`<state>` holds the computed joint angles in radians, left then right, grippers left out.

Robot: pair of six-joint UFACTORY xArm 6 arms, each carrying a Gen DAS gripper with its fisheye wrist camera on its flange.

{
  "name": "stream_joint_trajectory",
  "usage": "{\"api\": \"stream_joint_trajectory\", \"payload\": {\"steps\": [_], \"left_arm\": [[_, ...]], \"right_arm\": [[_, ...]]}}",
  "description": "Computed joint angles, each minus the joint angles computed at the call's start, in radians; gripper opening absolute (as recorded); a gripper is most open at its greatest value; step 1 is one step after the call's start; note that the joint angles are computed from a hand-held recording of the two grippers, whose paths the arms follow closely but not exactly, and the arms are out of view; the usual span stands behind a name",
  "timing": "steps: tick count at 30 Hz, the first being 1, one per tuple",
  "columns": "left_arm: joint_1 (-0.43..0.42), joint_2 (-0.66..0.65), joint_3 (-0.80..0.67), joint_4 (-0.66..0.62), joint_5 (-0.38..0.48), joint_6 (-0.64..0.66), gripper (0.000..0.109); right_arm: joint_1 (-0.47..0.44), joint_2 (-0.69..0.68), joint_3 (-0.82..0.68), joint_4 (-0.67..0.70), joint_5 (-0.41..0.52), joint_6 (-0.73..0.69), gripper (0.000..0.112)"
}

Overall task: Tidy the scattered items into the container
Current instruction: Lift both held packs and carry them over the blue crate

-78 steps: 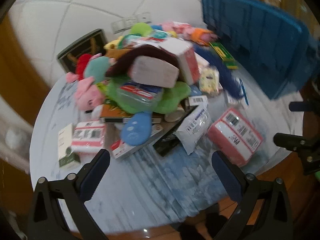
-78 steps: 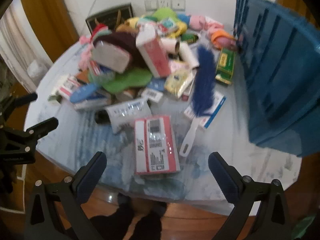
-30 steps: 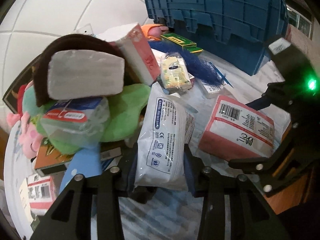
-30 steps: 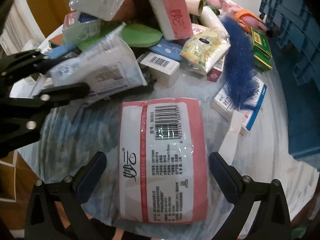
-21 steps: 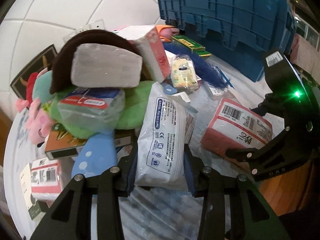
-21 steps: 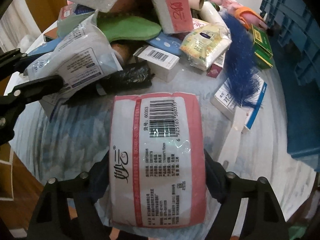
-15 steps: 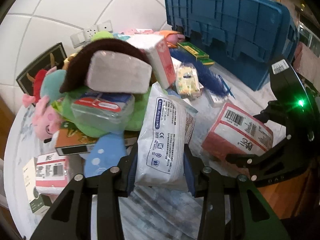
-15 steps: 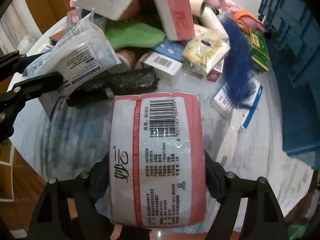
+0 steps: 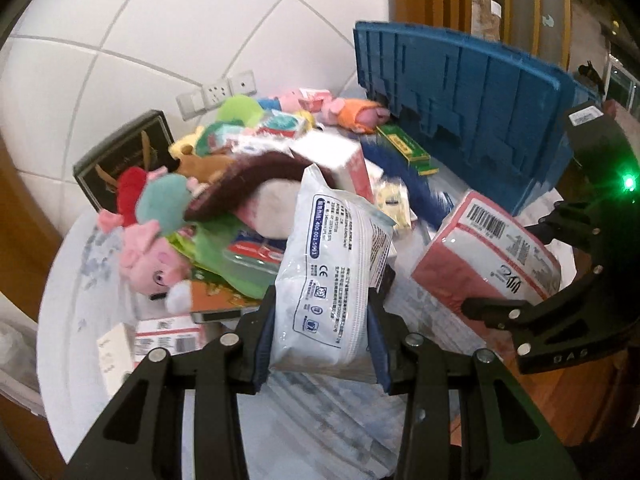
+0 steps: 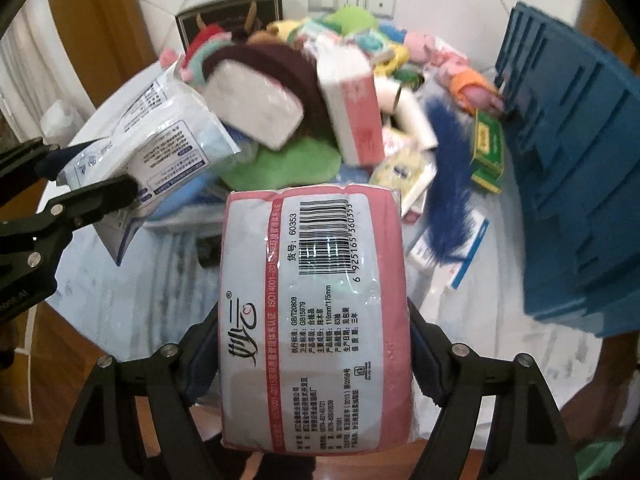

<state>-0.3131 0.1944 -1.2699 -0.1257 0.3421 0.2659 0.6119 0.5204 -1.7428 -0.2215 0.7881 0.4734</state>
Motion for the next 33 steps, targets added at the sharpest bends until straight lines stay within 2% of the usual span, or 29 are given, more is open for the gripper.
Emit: {"api": "stream_joint_trajectory", "payload": {"steps": [6,19,25,28,33], "left_arm": [[0.026,-0.067,-0.019,-0.015,0.039,0.022,0.040],[0.080,-0.140,-0.053,-0.088,0.042,0.097,0.040],[0.076,-0.116,-0.138,0.012,0.060,-0.008,0.040],[0.060,-0.080,-0.199,0.129,0.063,-0.119,0.040],[0.007,0.034,-0.389,0.286,0.126,-0.297,0.040]], "right_arm": [[0.009,-0.028,-0.068,-0.036,0.059,0.066,0.080],[0.041,-0.069,-0.213,-0.129,0.144,0.148,0.080],[0.013,-0.083,-0.251,-0.114,0.102,0.111,0.080],[-0.014,-0.103,-0.243,-0.094,0.061,0.077,0.080],[-0.088,-0.146,-0.214,-0.017,-0.003,-0.042,0.080]]}}
